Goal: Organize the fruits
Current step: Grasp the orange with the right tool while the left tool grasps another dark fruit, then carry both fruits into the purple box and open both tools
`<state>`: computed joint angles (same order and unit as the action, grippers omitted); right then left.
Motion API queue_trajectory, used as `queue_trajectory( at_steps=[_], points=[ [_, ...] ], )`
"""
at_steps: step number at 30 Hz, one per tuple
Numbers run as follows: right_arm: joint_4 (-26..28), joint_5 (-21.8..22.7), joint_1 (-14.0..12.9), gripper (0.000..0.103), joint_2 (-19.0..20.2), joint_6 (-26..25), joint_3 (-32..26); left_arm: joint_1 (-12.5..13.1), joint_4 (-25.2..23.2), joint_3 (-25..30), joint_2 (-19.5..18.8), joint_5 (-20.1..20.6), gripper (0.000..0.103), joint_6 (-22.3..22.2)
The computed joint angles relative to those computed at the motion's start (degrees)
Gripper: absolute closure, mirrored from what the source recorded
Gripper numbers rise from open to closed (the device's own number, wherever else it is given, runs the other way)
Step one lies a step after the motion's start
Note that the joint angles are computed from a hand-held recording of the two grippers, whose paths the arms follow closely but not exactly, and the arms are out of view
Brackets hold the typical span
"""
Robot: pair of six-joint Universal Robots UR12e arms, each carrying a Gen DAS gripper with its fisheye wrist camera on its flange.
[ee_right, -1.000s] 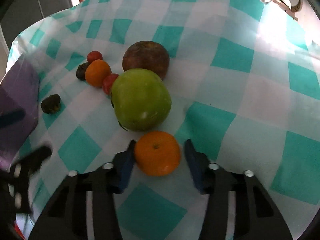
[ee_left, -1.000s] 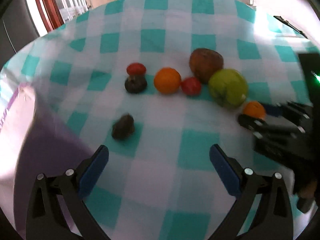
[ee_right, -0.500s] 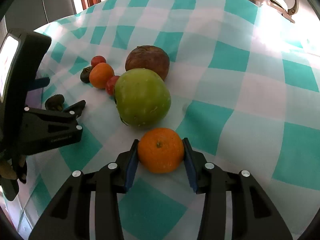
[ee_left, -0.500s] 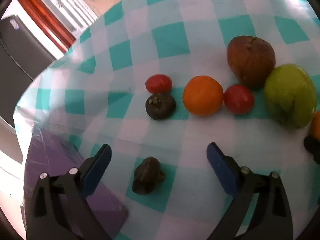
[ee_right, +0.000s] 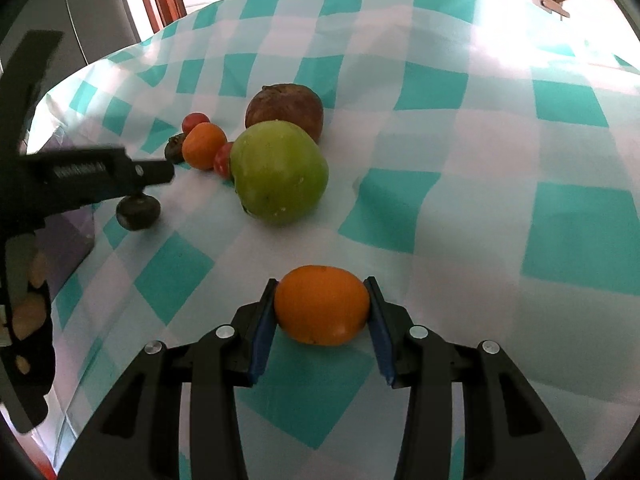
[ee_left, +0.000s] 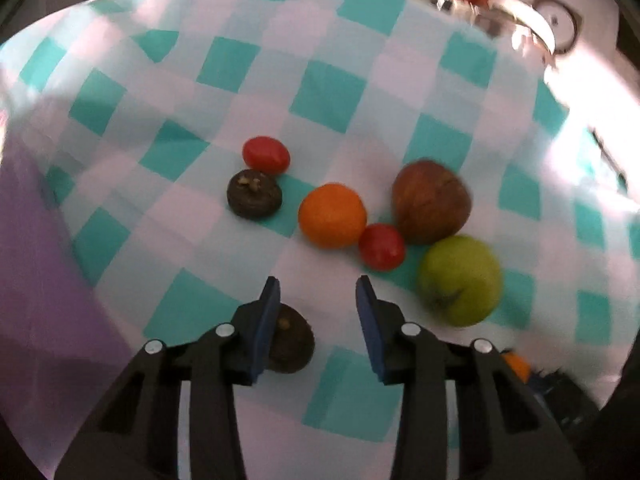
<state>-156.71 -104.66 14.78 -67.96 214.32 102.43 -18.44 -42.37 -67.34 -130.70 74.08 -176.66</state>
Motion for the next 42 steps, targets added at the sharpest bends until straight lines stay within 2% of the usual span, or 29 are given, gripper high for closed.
queue_trajectory(
  at_steps=[1, 2, 3, 7, 10, 11, 14, 16, 18, 19, 24, 28, 31, 35, 39, 42],
  points=[
    [0.10, -0.08, 0.08, 0.060, -0.07, 0.26, 0.06, 0.13, 1.27, -0.77, 0.39, 0.23, 0.039, -1.31],
    [-0.01, -0.14, 0.12, 0.060, -0.13, 0.47, 0.17, 0.15, 3.12, -1.81, 0.82, 1.19, 0.016, -2.23],
    [-0.22, -0.24, 0.16, 0.060, -0.15, 0.65, 0.29, 0.11, 5.12, -2.91, 1.21, 3.10, 0.010, -2.23],
    [-1.34, -1.04, 0.35, 0.060, 0.09, 1.23, 0.47, -0.31, 1.89, -3.12, 0.96, 4.88, 0.010, 3.17],
    [-1.35, -1.42, 0.44, 0.060, 0.17, 1.19, 0.42, -0.74, -0.07, -2.65, 0.05, 5.13, 0.024, 4.47],
    [-1.42, -1.47, 0.48, 0.060, 0.14, 1.16, 0.49, -0.87, 0.93, -3.18, 0.18, 5.71, 0.028, 4.83],
    [-0.90, -2.32, 0.81, 0.060, 0.26, 0.18, 0.27, -1.24, 2.31, -4.01, 0.44, 6.88, 0.028, 5.58],
    [-0.62, -2.75, 0.90, 0.060, 0.36, -0.05, 0.08, -1.49, 3.39, -4.19, 0.34, 8.03, 0.032, 6.49],
    [-0.20, -3.16, 1.00, 0.060, 0.47, -0.28, -0.16, -1.83, 4.57, -4.07, 0.07, 9.66, 0.055, 7.82],
    [0.08, -3.42, 1.09, 0.060, 0.52, -0.38, -0.28, -1.83, 4.74, -3.88, -0.06, 9.28, 0.060, 8.61],
    [1.24, -3.72, 1.33, 0.062, 0.43, -0.33, -0.47, -1.55, 2.25, -2.96, -0.18, 7.68, 0.062, 8.26],
    [4.95, -2.84, 1.76, 0.062, -0.97, 1.88, -0.75, -0.02, 0.49, -5.87, 2.92, 2.61, 0.063, 5.54],
    [6.32, -2.46, 2.45, 0.062, -1.83, 4.32, -1.19, 1.13, -1.50, -7.68, 5.27, 0.43, 0.063, 4.84],
    [8.32, -3.32, 3.76, 0.062, -2.05, 8.29, -3.17, 1.55, -2.56, -8.94, 7.81, 0.97, 0.063, 10.53],
    [10.11, -6.89, 5.85, 0.062, -2.37, 11.98, -6.53, 2.01, -0.63, -9.72, 10.42, -0.29, 0.062, 17.97],
    [10.99, -9.14, 7.34, 0.062, -2.87, 11.99, -8.72, 2.59, 1.25, -10.70, 12.63, -1.10, 0.062, 20.63]
  ],
)
